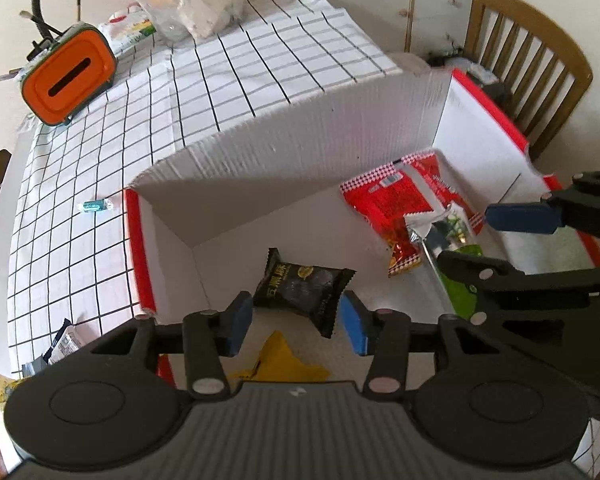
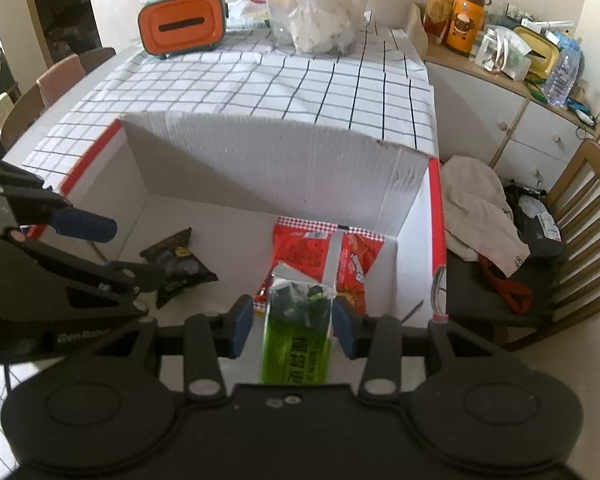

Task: Organize snacks
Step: 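Release the black packet from the left tool while the right tool drops the green box, then withdraw both open tools from the box toward the remaining snacks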

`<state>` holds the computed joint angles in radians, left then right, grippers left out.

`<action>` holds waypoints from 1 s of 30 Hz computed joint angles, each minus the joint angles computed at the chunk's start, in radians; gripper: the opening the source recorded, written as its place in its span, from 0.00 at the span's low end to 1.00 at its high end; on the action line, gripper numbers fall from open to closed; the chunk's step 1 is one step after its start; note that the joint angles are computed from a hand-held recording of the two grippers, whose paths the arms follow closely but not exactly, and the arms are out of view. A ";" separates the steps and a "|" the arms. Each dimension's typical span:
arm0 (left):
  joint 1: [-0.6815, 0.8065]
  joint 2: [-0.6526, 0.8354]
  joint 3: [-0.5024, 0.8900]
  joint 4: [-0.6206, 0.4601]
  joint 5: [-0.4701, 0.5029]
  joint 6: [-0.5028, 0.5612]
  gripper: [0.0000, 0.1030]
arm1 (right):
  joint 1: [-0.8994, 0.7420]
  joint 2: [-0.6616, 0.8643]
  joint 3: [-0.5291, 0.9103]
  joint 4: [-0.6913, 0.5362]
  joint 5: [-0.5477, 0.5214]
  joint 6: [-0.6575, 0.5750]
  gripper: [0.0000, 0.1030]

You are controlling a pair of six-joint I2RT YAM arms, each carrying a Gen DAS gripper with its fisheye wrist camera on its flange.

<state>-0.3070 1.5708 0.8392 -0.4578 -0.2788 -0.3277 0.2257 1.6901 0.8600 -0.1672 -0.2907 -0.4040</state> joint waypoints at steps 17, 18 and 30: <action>-0.026 -0.441 -0.202 -0.024 -0.018 0.000 0.56 | -0.039 -0.286 -0.116 -0.071 -0.109 0.067 0.42; -0.028 -0.470 -0.213 -0.028 -0.024 -0.003 0.59 | -0.039 -0.307 -0.126 -0.074 -0.115 0.074 0.42; -0.004 -0.859 -0.340 -0.162 -0.057 0.009 0.77 | 0.022 -0.503 -0.217 -0.099 -0.155 0.150 0.53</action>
<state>-0.3115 0.7118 0.4992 -0.6198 -0.3362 -0.3189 0.2480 1.1868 0.6432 -0.2661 -0.4460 -0.2537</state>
